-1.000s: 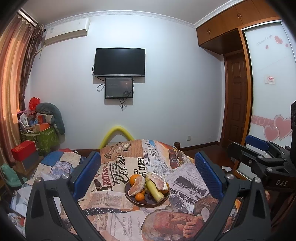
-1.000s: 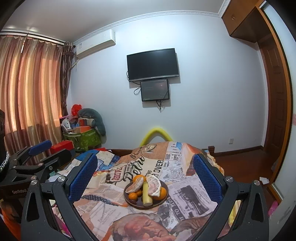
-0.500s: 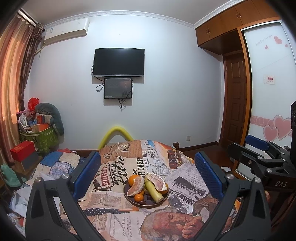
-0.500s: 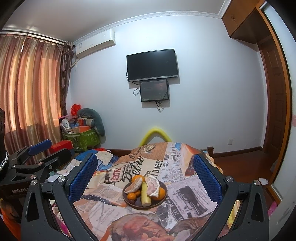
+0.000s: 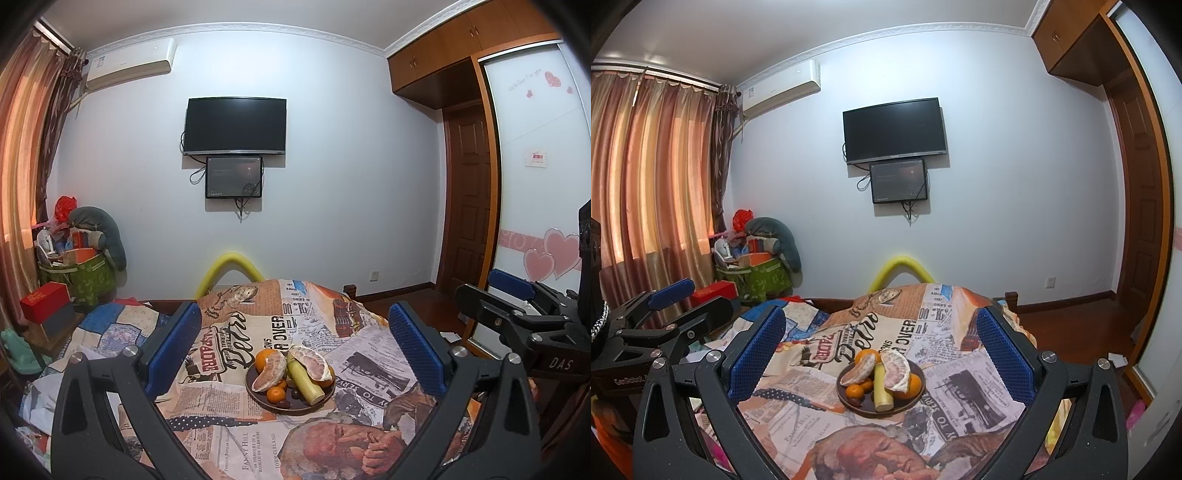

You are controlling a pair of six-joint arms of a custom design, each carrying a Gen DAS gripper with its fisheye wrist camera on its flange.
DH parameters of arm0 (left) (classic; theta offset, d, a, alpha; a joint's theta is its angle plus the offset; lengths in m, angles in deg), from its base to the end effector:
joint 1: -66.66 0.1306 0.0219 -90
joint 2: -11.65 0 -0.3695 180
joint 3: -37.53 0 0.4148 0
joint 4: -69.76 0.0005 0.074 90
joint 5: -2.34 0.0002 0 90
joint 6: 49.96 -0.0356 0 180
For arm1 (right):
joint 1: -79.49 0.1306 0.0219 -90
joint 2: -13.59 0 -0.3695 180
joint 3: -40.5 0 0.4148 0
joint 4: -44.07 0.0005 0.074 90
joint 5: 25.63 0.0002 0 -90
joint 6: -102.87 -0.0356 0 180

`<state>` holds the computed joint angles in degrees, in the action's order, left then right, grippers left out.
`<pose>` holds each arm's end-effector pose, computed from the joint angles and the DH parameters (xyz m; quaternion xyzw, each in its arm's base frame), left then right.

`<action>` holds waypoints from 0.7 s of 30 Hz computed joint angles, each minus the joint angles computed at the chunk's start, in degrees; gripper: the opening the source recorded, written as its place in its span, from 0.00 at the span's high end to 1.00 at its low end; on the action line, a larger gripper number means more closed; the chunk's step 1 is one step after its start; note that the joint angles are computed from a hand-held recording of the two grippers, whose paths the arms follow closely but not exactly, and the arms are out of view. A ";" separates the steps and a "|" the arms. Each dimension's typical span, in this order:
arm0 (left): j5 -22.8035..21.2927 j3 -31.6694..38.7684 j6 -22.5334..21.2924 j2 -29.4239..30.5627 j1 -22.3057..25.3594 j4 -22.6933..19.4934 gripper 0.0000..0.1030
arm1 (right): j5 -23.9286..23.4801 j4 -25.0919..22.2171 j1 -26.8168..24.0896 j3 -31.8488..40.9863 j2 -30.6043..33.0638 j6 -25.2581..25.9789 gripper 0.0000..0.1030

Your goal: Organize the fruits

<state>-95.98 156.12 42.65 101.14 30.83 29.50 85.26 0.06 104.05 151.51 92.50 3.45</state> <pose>0.3985 -0.2820 0.6805 0.1761 0.7515 -0.1556 0.6165 0.3758 0.1572 0.6913 0.0126 0.7722 0.0464 0.6336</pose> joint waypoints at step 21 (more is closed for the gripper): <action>1.42 0.54 0.73 0.10 0.47 -0.78 0.00 | 1.80 0.78 0.78 -0.09 -0.02 2.16 0.00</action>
